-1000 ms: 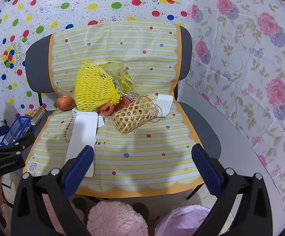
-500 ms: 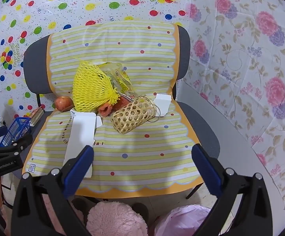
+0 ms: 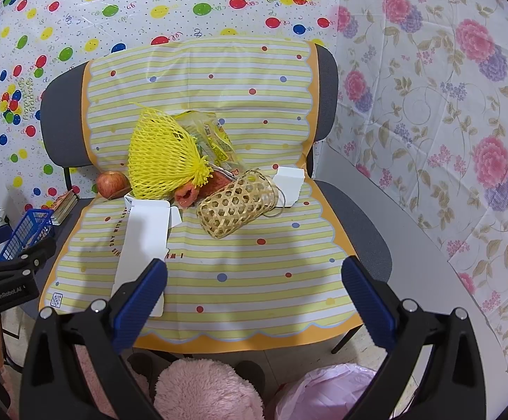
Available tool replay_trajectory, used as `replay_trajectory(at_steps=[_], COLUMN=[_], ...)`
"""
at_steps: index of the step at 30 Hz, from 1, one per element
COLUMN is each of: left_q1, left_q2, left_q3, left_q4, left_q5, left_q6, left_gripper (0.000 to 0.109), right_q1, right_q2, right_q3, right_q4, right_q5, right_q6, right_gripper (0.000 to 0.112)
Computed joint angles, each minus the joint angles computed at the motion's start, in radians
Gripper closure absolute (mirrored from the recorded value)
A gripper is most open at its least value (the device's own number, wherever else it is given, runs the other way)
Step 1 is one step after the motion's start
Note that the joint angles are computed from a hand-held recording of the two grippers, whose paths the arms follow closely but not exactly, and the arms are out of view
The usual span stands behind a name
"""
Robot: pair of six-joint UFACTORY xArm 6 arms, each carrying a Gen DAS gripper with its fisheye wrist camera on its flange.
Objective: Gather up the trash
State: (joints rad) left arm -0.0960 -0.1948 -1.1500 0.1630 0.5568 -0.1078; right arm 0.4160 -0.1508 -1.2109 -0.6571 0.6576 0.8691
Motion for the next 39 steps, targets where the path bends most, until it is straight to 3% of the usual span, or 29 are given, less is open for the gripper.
replay_trajectory(at_steps=[39], left_q1=[0.007], left_q2=[-0.003], left_q3=[0.011], left_q4=[-0.003], left_q5=[-0.009], left_q6=[0.003], left_gripper=[0.012], right_q1=[0.001], right_q2=[0.003], right_q3=[0.006], right_q4=[-0.020], right_q5=[-0.011], right_q6=[0.030], right_gripper=[0.015])
